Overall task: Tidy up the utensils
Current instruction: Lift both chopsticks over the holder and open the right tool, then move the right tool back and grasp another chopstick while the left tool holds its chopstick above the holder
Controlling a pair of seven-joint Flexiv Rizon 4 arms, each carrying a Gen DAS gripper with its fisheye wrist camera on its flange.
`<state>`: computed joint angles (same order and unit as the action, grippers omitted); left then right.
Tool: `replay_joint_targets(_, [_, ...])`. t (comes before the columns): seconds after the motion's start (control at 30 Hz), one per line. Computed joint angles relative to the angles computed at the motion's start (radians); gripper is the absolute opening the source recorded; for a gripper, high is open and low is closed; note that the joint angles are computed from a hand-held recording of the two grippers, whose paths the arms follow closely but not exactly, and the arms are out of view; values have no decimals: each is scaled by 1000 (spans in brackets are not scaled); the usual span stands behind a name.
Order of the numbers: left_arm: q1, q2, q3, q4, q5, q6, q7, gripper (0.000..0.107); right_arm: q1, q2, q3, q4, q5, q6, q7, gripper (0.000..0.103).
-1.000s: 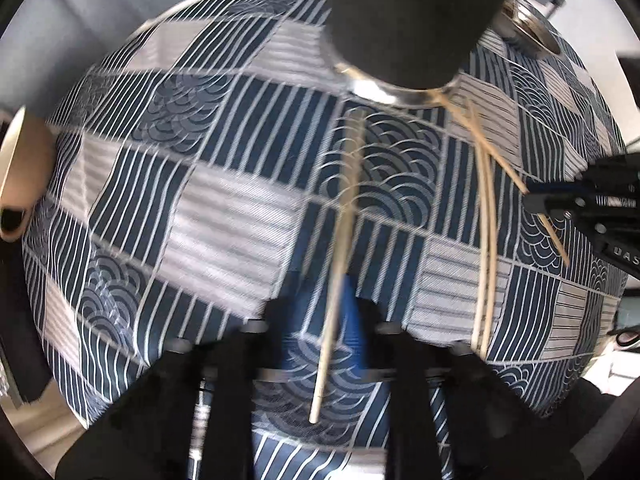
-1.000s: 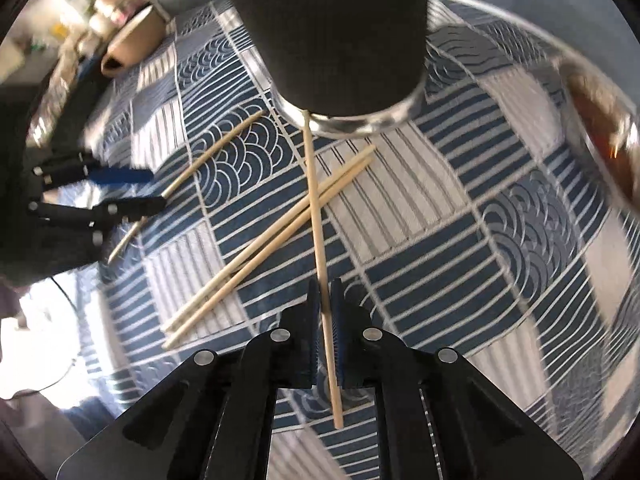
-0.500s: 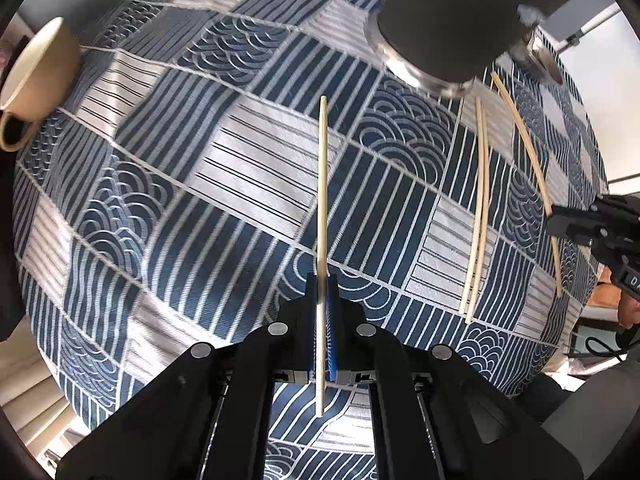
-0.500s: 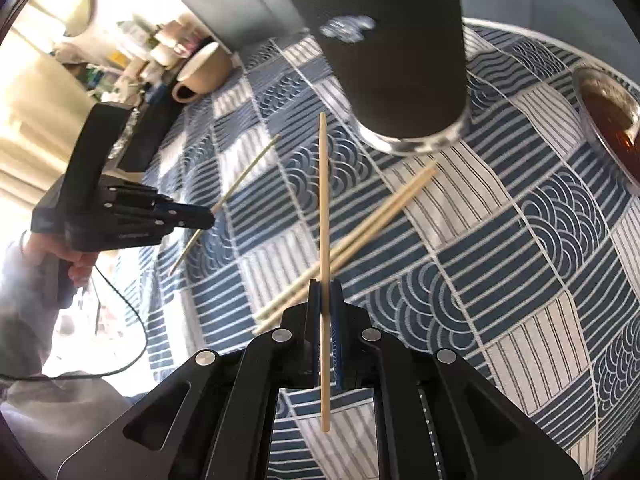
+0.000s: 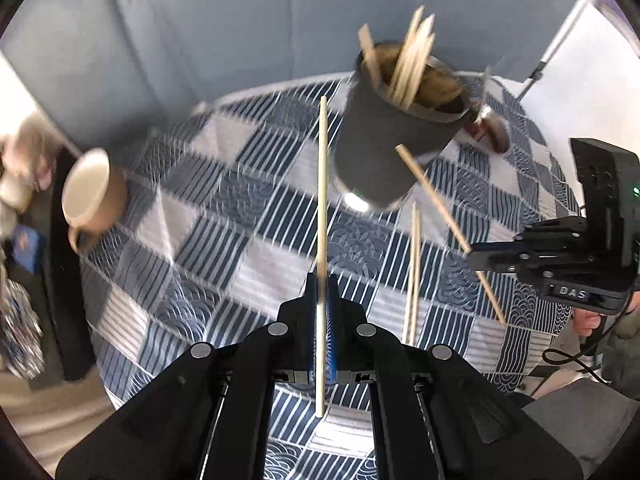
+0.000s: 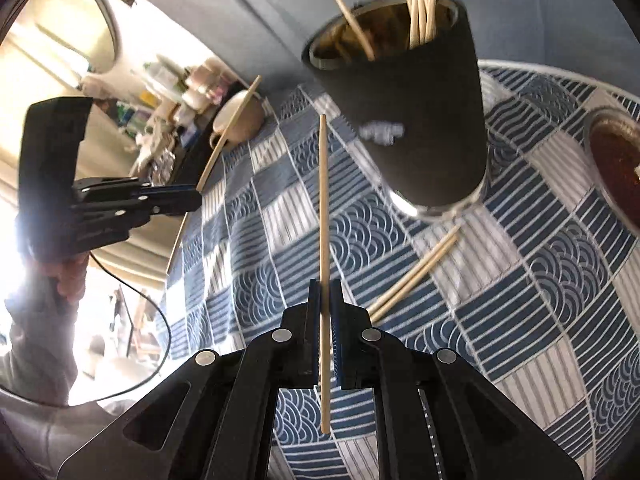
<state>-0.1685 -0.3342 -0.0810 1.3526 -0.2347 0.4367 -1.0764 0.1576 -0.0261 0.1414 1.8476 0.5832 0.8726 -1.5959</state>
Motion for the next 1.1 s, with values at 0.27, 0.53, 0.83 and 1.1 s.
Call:
replay_joint_targets(0.27, [-31, -74, -24, -155, 6, 29, -15, 5, -17, 43, -31, -66, 113, 20, -106, 5])
replay_joint_targets(0.53, [-56, -141, -32, -289, 9, -1, -33, 5, -27, 31, -45, -119, 97, 1, -127, 4])
replay_joint_targets(0.83, [-56, -163, -30, -313, -3, -8, -38, 5, -13, -33, -15, -85, -78, 5, -96, 8])
replay_joint_targets(1.1, [-24, -163, -17, -283, -22, 1, -73, 5, 27, -164, 19, -76, -306, -31, -5, 25])
